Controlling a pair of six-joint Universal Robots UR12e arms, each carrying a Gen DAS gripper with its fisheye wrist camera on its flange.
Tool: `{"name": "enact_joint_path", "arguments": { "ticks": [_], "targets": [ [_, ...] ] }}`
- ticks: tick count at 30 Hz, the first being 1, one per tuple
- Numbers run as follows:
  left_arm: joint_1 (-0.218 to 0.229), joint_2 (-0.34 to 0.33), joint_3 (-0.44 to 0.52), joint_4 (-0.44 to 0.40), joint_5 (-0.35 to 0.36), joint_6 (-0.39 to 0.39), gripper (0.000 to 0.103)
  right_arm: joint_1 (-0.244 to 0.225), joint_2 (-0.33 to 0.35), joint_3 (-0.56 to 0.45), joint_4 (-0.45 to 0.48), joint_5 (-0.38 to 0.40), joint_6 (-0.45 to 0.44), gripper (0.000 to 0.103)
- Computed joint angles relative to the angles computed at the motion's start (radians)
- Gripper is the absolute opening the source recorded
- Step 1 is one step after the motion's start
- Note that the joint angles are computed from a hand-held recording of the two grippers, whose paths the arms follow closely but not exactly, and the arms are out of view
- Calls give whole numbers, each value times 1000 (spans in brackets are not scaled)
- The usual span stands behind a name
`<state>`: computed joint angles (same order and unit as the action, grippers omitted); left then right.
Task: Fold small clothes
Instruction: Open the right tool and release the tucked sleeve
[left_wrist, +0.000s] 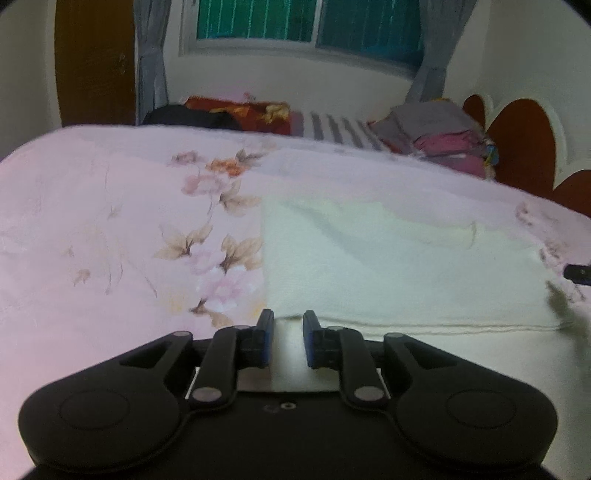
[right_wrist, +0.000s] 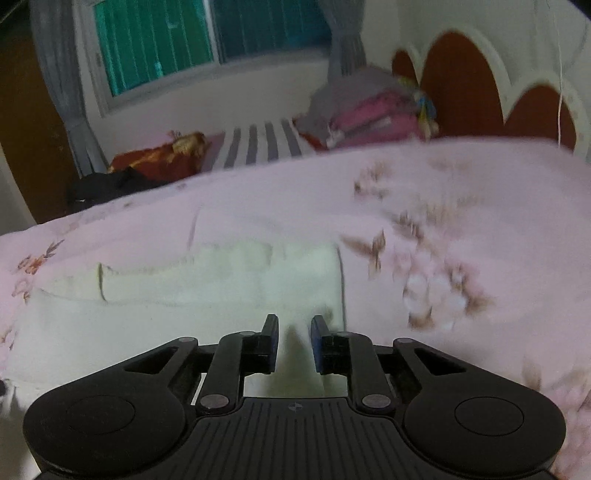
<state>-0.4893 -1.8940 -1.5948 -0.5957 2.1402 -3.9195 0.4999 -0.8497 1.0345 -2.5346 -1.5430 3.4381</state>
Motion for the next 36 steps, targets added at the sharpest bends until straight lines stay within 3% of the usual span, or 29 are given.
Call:
{"name": "enact_joint_path", "arguments": {
  "ticks": [4,10,20,24,27,29,36],
  "targets": [
    [6,-16,25,32,-7,32,17,6,13,-21,-45,-32,4,45],
    [40,-75,87,26,-29,51,17,10,48,-80,18,47,-43,44],
    [83,-113,111,-26,-33,39,20,16,81,-110,98,24,-114,45],
    [77,-114,119,-49,-19,57,20,19,87,-97,83,-48,-160,45],
    [72,-109,128,-76,-15,44,19,16,84,-108,107,-38,-137,45],
    [66,-104,127,-81,-9,38,19,14,67,-79,62,-16,-125,45],
    [30,-87,111,-61,-26,45,19,19,29,-24,37,10,-155,45]
  ]
}}
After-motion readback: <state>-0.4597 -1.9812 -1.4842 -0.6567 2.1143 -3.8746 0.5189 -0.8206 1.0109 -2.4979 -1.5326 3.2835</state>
